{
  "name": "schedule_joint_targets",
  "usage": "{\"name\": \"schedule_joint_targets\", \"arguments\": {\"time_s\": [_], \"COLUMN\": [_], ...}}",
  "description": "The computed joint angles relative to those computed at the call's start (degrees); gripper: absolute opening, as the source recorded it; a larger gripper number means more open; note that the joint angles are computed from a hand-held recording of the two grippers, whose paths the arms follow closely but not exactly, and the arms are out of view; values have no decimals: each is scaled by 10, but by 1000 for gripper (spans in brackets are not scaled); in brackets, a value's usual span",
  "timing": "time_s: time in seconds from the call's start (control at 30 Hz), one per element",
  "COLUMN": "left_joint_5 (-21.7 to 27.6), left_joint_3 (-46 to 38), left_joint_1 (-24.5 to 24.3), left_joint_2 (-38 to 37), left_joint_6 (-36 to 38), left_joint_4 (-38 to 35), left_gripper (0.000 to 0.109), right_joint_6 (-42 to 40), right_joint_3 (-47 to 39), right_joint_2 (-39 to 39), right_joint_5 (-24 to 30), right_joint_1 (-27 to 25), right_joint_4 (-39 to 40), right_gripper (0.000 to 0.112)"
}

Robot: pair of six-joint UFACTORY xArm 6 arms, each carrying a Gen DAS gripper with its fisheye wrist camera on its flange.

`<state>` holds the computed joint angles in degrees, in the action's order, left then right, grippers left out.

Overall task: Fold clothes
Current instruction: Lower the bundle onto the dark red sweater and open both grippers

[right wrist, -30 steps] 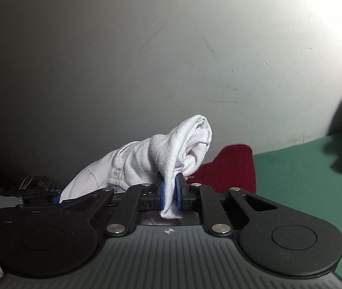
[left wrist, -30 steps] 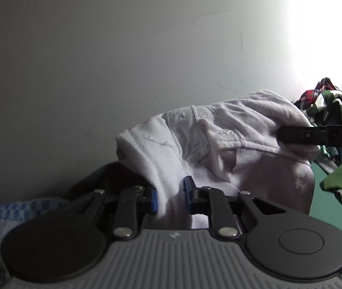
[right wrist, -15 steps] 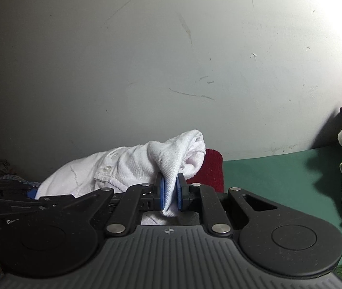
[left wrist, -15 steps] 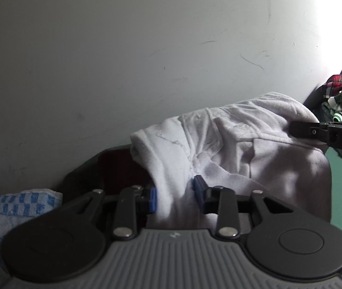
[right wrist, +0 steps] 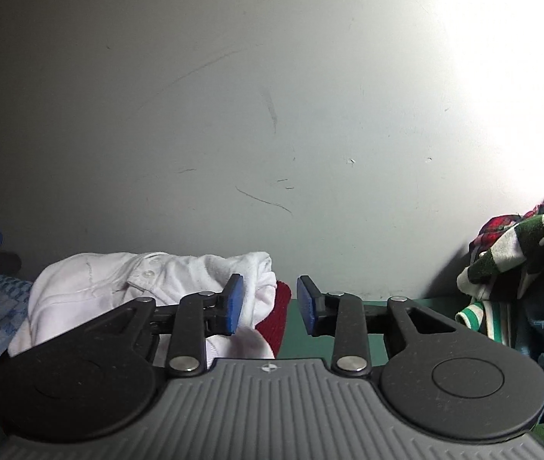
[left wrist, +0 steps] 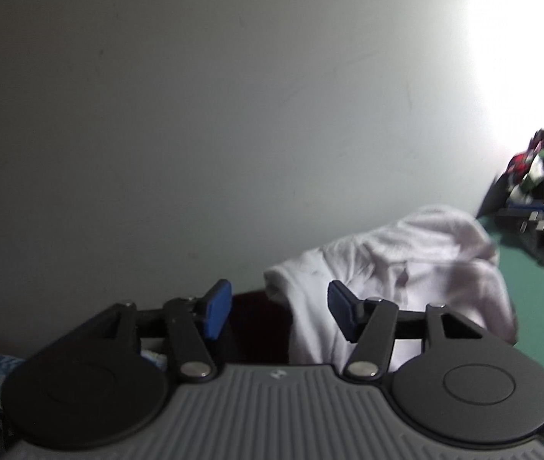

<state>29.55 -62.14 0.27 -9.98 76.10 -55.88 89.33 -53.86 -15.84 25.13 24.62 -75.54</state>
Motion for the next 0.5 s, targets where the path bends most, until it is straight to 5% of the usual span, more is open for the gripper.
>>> {"name": "schedule_joint_targets", "arguments": {"time_s": [0.17, 0.5], "left_joint_5": [40, 31], "left_joint_3": [22, 89], "left_joint_1": [-20, -49], "left_joint_2": [-9, -24], "left_joint_6": [-16, -82], "left_joint_4": [62, 174], "left_gripper": [50, 63], "right_joint_6": [-62, -183], "right_joint_3": [14, 5], "right_joint_2": [6, 47], "right_joint_5": [-24, 33], "right_joint_1": [22, 99], "right_joint_4": [41, -5], "right_gripper": [32, 40]}}
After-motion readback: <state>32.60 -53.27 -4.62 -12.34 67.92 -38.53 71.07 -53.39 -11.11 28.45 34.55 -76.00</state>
